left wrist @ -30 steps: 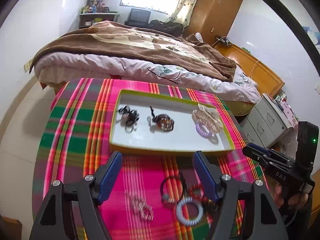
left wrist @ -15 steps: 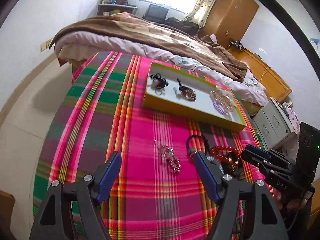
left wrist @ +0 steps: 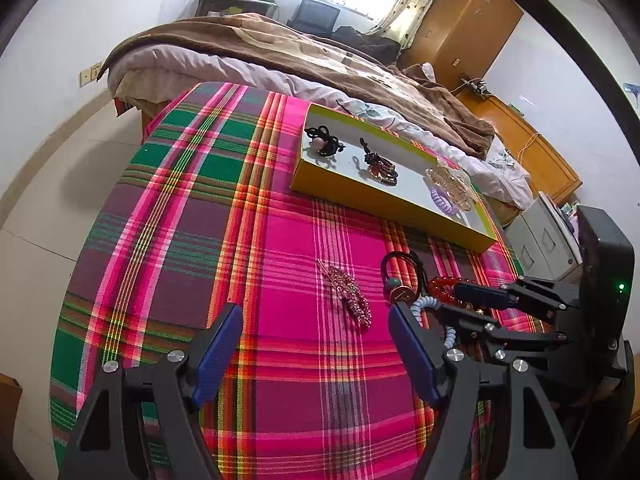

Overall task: Organize jewelry
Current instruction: 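Lower the right tool onto the red bead bracelet and close it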

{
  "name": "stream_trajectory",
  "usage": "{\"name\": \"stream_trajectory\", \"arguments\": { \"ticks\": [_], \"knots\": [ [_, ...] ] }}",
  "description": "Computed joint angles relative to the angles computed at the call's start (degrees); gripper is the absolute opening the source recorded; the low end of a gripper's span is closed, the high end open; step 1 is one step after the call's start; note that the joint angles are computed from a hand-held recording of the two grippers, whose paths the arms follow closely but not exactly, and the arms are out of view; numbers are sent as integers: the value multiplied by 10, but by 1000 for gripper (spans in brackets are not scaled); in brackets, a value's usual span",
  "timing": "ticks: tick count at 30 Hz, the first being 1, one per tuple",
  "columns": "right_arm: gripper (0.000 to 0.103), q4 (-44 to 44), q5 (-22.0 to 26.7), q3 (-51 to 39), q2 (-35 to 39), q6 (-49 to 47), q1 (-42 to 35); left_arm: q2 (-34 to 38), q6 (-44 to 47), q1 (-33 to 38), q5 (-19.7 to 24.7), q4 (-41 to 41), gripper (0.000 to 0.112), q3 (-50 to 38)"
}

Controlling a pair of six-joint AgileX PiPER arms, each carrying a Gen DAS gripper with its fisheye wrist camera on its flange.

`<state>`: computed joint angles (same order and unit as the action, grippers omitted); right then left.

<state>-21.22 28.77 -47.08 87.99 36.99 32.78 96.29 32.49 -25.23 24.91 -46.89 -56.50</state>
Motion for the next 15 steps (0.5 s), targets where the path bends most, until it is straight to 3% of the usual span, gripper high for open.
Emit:
{"name": "stream_trajectory", "arguments": {
  "ticks": [3, 10, 14, 15],
  "knots": [
    [33, 81, -15, 3, -4, -92, -33, 4, 5, 2, 1, -6, 75, -1],
    [33, 182, 2, -18, 11, -234, -63, 15, -4, -2, 3, 0, 75, -11],
    [20, 185, 16, -33, 25, -258, -71, 19, -14, -5, 4, 8, 75, -15],
    [13, 188, 17, -31, 22, -262, -74, 19, -17, -6, 4, 11, 75, -15]
  ]
}}
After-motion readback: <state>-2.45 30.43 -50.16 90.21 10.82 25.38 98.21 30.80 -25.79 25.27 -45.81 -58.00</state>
